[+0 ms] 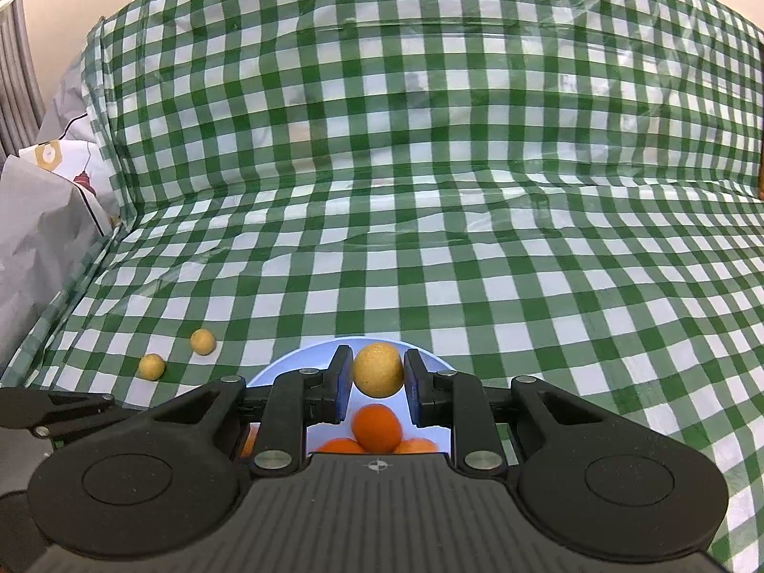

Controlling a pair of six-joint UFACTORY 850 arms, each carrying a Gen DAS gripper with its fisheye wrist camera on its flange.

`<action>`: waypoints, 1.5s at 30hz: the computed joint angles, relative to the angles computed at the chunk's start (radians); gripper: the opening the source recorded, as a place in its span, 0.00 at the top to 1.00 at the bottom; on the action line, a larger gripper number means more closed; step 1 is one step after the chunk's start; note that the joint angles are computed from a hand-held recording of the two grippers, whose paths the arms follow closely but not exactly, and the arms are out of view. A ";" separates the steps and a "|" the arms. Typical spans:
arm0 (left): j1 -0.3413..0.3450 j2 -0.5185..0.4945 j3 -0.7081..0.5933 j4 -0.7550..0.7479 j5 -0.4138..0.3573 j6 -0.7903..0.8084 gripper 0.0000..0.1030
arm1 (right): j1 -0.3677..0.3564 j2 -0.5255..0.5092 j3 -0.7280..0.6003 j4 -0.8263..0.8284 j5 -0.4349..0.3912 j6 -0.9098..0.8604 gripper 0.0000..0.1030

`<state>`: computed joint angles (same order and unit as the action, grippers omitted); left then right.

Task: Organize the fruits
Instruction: 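Carry the bagged orange and yellow fruit over the blue plate with both tools, then open both tools to release the bagged orange and yellow fruit onto the plate, then grasp a yellow fruit with the left tool while the right tool grasps another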

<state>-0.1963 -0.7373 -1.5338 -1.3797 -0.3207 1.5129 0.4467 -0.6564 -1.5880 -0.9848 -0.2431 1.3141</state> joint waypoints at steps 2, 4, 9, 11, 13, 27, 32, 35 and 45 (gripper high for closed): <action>-0.001 -0.001 0.000 -0.001 -0.001 0.000 0.61 | 0.001 -0.006 -0.010 0.027 -0.001 -0.029 0.77; -0.001 -0.001 0.000 0.000 -0.002 -0.003 0.61 | 0.001 -0.011 -0.019 0.056 -0.002 -0.061 0.77; -0.001 -0.005 -0.007 0.019 -0.016 -0.027 0.61 | -0.001 -0.009 -0.021 0.097 0.000 -0.104 0.77; 0.002 -0.007 -0.012 0.044 -0.032 -0.049 0.61 | -0.005 -0.010 -0.022 0.120 0.005 -0.128 0.76; 0.002 -0.008 -0.014 0.057 -0.039 -0.062 0.58 | -0.006 -0.011 -0.023 0.142 0.001 -0.147 0.76; 0.007 0.008 0.006 -0.056 -0.010 0.038 0.63 | -0.006 -0.012 -0.029 0.064 -0.032 -0.046 0.51; 0.010 0.011 0.005 -0.018 0.011 0.001 0.74 | -0.001 -0.015 -0.035 0.034 -0.037 -0.015 0.51; 0.019 0.013 -0.001 0.007 0.024 -0.049 0.78 | 0.000 -0.015 -0.036 -0.003 -0.033 0.022 0.51; 0.082 -0.004 -0.064 0.200 0.053 -0.332 0.83 | 0.013 -0.045 -0.084 -0.035 0.023 0.061 0.74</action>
<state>-0.1143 -0.7413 -1.5977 -1.1796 -0.2675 1.1804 0.4592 -0.7016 -1.6718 -1.0194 -0.2205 1.3752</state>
